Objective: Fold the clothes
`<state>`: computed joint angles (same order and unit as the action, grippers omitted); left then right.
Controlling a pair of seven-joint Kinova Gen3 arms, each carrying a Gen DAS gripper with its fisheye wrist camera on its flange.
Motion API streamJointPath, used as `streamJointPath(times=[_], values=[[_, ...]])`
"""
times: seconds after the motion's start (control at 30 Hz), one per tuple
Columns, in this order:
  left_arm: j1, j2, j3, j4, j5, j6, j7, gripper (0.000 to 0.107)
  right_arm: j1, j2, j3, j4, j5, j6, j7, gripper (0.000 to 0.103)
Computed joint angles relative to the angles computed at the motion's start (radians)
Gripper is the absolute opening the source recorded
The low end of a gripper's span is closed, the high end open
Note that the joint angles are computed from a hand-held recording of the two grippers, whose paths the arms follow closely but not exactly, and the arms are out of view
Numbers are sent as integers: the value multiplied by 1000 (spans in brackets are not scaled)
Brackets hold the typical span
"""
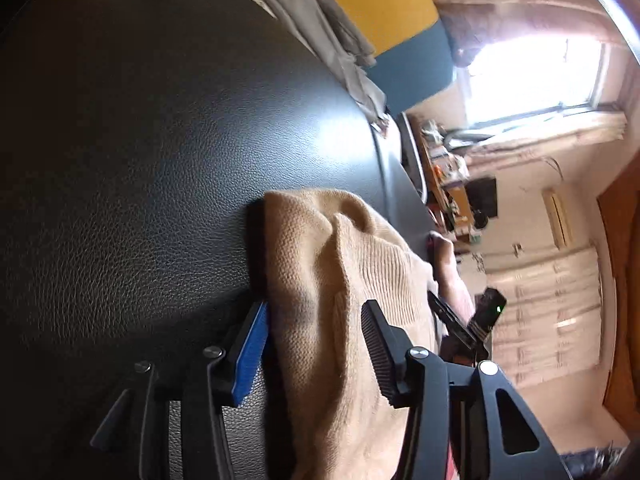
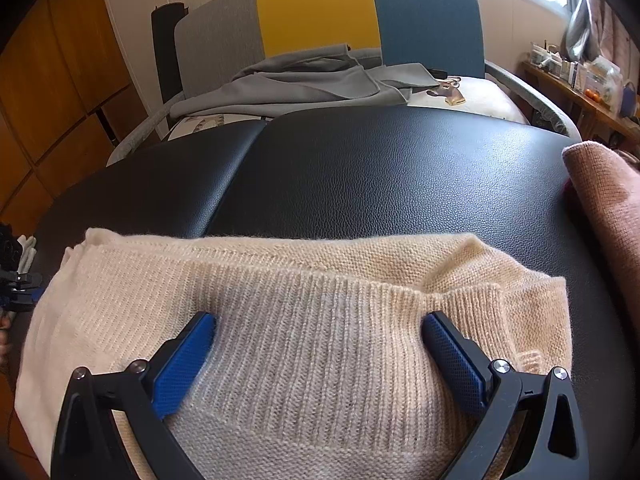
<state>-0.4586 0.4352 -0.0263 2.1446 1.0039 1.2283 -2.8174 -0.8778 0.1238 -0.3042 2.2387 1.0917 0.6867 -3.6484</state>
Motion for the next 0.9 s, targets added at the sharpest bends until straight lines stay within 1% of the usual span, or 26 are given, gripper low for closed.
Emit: streamJointPath(times=[0.07, 0.13, 0.2, 0.23, 0.3, 0.33, 0.37, 0.4, 0.43, 0.5, 0.57, 0.63, 0.67, 0.73, 0.77, 0.83, 0.9], values=[[27, -7, 14, -14, -15, -11, -3, 49, 16, 0, -16, 1, 5, 1, -4, 103], [59, -12, 27, -39, -36, -20, 17, 51, 88, 4, -93, 1, 17, 9, -14, 103], [64, -5, 36, -53, -43, -5, 11, 58, 169, 10, -186, -1, 28, 26, -26, 103], [60, 3, 39, -56, -45, 8, 2, 59, 209, 14, -232, -2, 35, 34, -34, 103], [84, -5, 51, -60, -52, 0, -3, 58, 282, 18, -313, 0, 48, 45, -48, 103], [97, -9, 56, -62, -55, -4, -5, 57, 296, 18, -330, 1, 52, 47, -53, 103], [110, -21, 57, -58, -57, -16, 3, 53, 293, 18, -327, 2, 53, 47, -55, 103], [123, -35, 59, -53, -61, -33, 13, 22, 277, 15, -307, 2, 49, 42, -50, 103], [144, -57, 43, -39, -69, -67, 25, 23, 242, 12, -267, 2, 44, 36, -45, 103], [156, -113, 42, 5, -47, -137, 37, 21, 162, 4, -175, -1, 23, 22, -21, 103], [160, -154, 33, 38, -28, -175, 33, 20, 80, -1, -82, -3, 2, 12, 0, 103], [152, -169, 18, 50, -15, -183, 44, 20, 17, -11, -10, -14, -33, 6, 47, 103], [147, -176, 10, 48, -18, -182, 54, 20, 7, -27, 8, -13, -48, -11, 71, 103], [129, -205, -10, 40, -41, -172, 72, 20, 1, -96, 13, 4, -80, -48, 148, 103], [120, -219, -20, 34, -52, -167, 82, 20, -22, -131, 36, 12, -98, -66, 189, 103], [102, -245, -38, 22, -75, -157, 100, 20, -109, -199, 120, 26, -135, -96, 270, 103], [83, -268, -55, -12, -116, -124, 131, 20, -201, -249, 203, 46, -168, -148, 351, 103]])
